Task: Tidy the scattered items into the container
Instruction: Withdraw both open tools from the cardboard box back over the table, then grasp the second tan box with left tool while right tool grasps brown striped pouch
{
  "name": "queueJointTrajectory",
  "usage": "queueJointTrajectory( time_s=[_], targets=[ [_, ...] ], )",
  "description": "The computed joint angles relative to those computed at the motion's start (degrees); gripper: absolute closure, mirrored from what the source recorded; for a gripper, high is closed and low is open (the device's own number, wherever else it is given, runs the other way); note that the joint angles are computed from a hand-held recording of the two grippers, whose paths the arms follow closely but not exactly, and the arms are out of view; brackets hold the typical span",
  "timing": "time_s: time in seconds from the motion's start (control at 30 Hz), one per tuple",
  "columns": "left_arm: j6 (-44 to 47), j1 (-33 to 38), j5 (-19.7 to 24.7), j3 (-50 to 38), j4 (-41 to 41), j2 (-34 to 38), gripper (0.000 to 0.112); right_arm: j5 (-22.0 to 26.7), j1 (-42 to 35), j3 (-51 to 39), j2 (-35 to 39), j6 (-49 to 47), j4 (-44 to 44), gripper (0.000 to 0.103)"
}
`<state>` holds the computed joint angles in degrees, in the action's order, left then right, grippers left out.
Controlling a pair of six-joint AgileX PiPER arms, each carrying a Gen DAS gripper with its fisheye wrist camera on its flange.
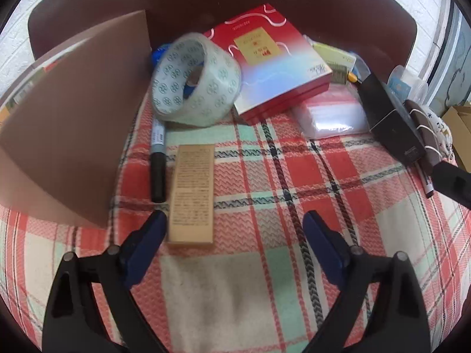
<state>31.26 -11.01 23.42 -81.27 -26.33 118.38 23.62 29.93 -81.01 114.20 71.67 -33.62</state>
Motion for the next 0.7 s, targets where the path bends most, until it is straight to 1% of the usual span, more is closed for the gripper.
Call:
queueJointTrajectory(
  time_s=[0.07, 0.17, 0.23, 0.3, 0.33, 0.37, 0.43, 0.5, 0.53, 0.6, 0.7],
  targets=[
    [-2.1, -0.5, -0.5, -0.5, 1.7, 1.0, 0.019, -0.5, -0.5, 0.5, 0.0, -0.7, 0.7, 0.025],
    [-1.3, -0.7, -1.0, -0.4, 0.8, 1.8, 0.019, -0.9, -1.0, 0.7, 0.3, -1.6, 1.7, 0.025],
    [-2.1, -1.2, -2.4, 0.2, 2.4, 1.9, 0.023, -1.2, -1.2, 0.6, 0.7, -2.1, 2.8, 0.025],
    [-1.6, -1.3, -4.3, 1.2, 2.4, 1.5, 0.035, -1.6, -1.4, 0.6, 0.9, -3.1, 4.2, 0.025],
    [-0.9, -1.0, -4.4, 1.2, 1.4, 1.5, 0.038, -1.8, -1.4, 0.7, 1.0, -3.2, 4.4, 0.025],
    [-0.6, -0.7, -4.5, 1.1, 0.9, 1.5, 0.044, -1.6, -1.3, 0.6, 1.2, -3.3, 4.4, 0.025],
    [0.2, 0.1, -3.6, 0.3, -0.4, 1.9, 0.049, -1.5, -1.1, 0.3, 1.7, -3.9, 5.2, 0.025],
    [0.4, 0.6, -3.8, 0.1, -0.2, 1.9, 0.06, -1.5, -1.0, 0.2, 2.0, -4.3, 5.8, 0.025],
    [0.4, 0.8, -3.9, 0.0, -0.1, 1.9, 0.064, -1.5, -1.0, 0.1, 2.1, -4.6, 6.0, 0.025],
    [1.0, 1.7, -3.5, -0.2, -1.0, 1.8, 0.081, -1.4, -0.9, -0.3, 2.4, -5.5, 6.8, 0.025],
    [2.7, 2.7, -2.9, -0.1, -2.7, 1.6, 0.082, -1.1, -0.8, -0.8, 2.8, -6.1, 7.3, 0.025]
  ],
)
